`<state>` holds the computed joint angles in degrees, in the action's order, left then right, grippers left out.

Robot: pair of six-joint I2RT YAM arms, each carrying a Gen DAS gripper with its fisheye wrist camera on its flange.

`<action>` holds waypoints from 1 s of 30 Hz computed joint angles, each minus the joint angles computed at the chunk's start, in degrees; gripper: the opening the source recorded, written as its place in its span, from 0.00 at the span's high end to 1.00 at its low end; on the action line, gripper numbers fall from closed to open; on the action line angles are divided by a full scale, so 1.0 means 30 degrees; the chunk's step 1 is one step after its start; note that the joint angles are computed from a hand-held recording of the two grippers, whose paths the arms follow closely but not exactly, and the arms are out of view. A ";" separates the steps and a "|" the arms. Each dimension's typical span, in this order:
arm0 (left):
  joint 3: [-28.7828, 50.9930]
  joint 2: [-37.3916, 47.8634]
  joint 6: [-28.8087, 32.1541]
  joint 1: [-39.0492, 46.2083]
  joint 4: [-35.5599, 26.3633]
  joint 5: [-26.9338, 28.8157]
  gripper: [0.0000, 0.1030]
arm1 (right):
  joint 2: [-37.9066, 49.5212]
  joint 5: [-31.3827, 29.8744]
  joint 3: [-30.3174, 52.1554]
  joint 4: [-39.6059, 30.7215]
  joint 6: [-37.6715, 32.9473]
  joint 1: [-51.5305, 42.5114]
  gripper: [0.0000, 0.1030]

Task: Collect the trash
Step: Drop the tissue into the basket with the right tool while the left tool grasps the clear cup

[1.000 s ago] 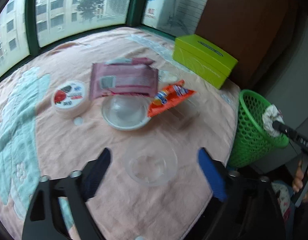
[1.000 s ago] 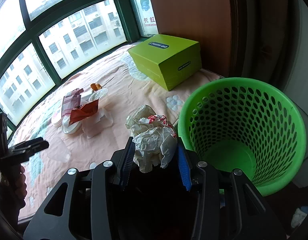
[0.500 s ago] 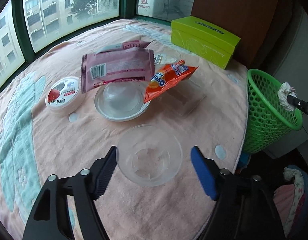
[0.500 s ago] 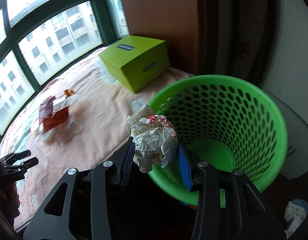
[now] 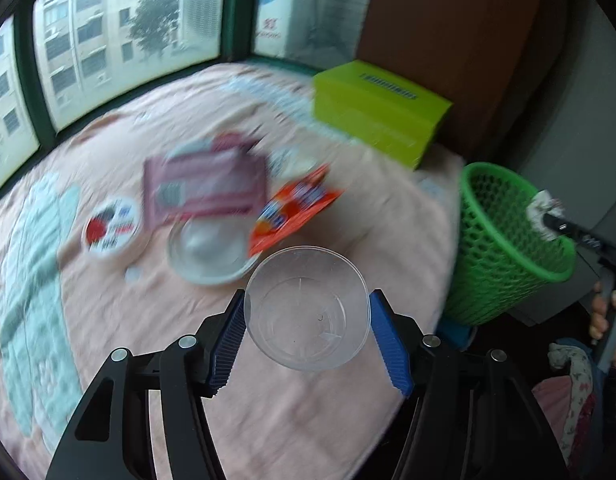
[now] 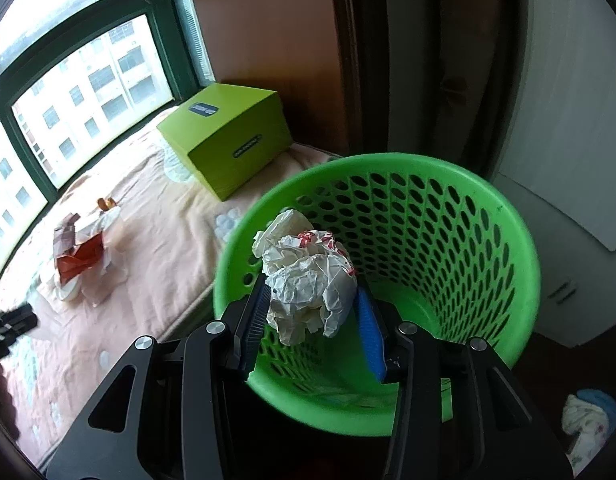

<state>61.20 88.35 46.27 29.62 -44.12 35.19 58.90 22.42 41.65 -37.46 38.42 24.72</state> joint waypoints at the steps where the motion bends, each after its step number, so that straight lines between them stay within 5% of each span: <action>1: 0.0135 -0.0361 -0.0256 -0.0474 -0.0270 0.0242 0.42 | -0.0043 -0.0059 -0.0010 -0.0006 -0.0100 -0.0103 0.57; 7: 0.0486 -0.1473 -0.2848 -0.3963 -0.0146 0.0471 0.42 | -0.0536 0.0049 -0.0128 -0.0237 -0.0903 -0.0641 0.41; 19: 0.1262 -0.1575 -0.8524 -1.2499 0.2273 -0.1861 0.42 | -0.4631 -0.0342 -0.1007 -0.1717 -0.3083 -0.2387 0.30; 30: 0.2081 0.0624 -1.1201 -1.7827 0.3318 -0.4426 0.41 | -0.7893 -0.1790 -0.1947 -0.2792 -0.4912 -0.5235 0.25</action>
